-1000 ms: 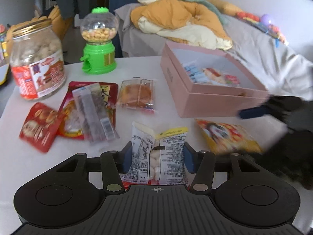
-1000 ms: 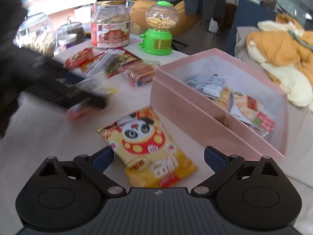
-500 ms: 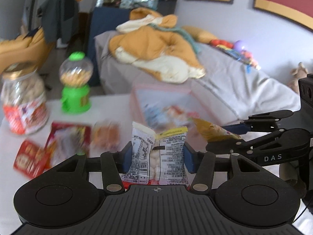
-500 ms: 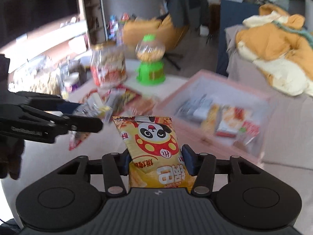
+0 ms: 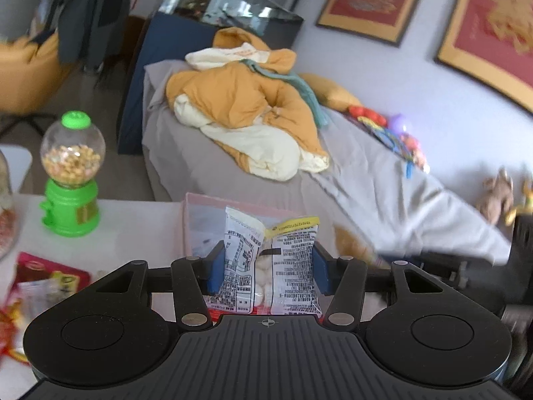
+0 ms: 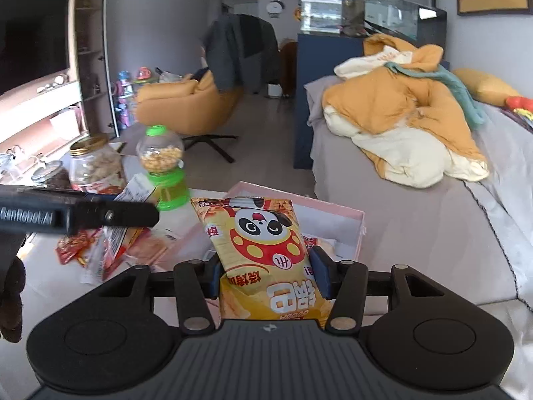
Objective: Organize snacks
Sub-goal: 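Carry the biscuit pack to the box with the left tool while the right tool grasps the panda chip bag, then drop the biscuit pack into the pink box with the left tool while the right tool drops the panda bag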
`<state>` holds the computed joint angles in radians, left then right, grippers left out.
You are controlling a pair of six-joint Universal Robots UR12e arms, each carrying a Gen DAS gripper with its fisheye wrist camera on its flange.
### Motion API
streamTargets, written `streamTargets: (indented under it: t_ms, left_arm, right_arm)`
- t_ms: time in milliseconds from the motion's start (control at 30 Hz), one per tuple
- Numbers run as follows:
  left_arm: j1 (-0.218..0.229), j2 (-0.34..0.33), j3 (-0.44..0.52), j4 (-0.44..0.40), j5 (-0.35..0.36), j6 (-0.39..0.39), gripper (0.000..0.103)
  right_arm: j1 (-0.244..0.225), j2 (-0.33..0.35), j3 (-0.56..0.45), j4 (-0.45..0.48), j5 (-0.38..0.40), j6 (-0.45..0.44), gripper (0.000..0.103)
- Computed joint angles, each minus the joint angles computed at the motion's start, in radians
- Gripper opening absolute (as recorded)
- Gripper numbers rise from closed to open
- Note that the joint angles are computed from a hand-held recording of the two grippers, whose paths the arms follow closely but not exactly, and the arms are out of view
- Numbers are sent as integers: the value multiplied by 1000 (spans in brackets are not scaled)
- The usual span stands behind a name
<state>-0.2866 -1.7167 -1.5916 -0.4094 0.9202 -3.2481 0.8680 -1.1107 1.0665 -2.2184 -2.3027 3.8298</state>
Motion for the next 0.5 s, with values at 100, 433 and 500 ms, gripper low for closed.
streamTargets:
  t_ms: [100,433,500]
  left_arm:
    - [-3,-48,32,77,-28,-112,58]
    - [-30,-71,48,-92,98,-21,58]
    - [-19,-63,35,-74,73,-39,58]
  right_arm:
    - [-9,15,-13,35,-28,2,51]
    - [-28,20,18,25,28,19,81]
    - [-27,16,20,39,26,38,81]
